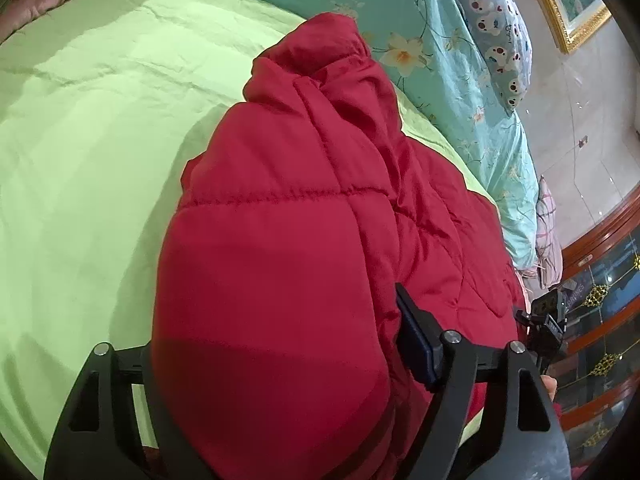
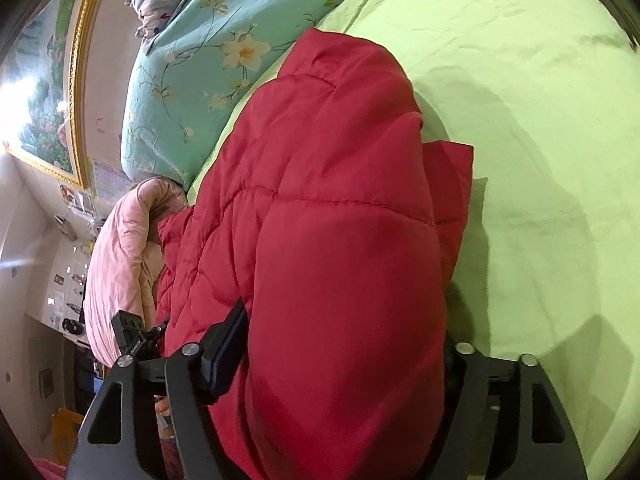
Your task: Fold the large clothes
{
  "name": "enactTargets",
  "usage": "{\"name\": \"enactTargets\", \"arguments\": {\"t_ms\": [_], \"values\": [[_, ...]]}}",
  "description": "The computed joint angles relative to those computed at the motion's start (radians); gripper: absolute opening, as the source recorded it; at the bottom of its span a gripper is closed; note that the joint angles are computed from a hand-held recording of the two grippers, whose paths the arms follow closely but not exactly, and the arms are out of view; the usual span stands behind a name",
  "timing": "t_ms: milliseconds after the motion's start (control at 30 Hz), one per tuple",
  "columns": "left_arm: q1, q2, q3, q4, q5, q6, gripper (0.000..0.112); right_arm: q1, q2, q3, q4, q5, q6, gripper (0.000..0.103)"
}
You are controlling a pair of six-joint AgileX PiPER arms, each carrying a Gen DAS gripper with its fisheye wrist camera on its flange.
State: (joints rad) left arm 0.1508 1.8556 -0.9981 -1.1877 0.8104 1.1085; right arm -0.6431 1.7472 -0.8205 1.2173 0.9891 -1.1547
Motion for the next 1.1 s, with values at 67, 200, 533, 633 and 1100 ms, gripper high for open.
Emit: {"name": "enactTargets", "arguments": {"t_ms": [67,200,533,633,1100], "values": [[0.020,0.007,-0.012,0.020,0.030,-0.013,0.081,-0.008,-0.009,0.008,-0.001,0.005,0.004,0.080],[0.042,0.001,-0.029,0.079,0.050,-0.044,0.085,-0.023,-0.029,0.019,-0.012,0.004,0.021,0.085],[0.100,-0.041,-0.048,0.136,0.077,-0.054,0.086,-0.019,-0.106,0.027,-0.056,-0.038,0.086,0.088],[0.122,-0.068,-0.012,0.117,0.024,-0.049,0.086,-0.020,-0.159,0.041,-0.079,-0.084,0.111,0.088],[0.000,-0.288,0.123,-0.031,-0.093,0.044,0.086,0.172,-0.482,0.079,-0.191,-0.346,0.234,0.087]]}}
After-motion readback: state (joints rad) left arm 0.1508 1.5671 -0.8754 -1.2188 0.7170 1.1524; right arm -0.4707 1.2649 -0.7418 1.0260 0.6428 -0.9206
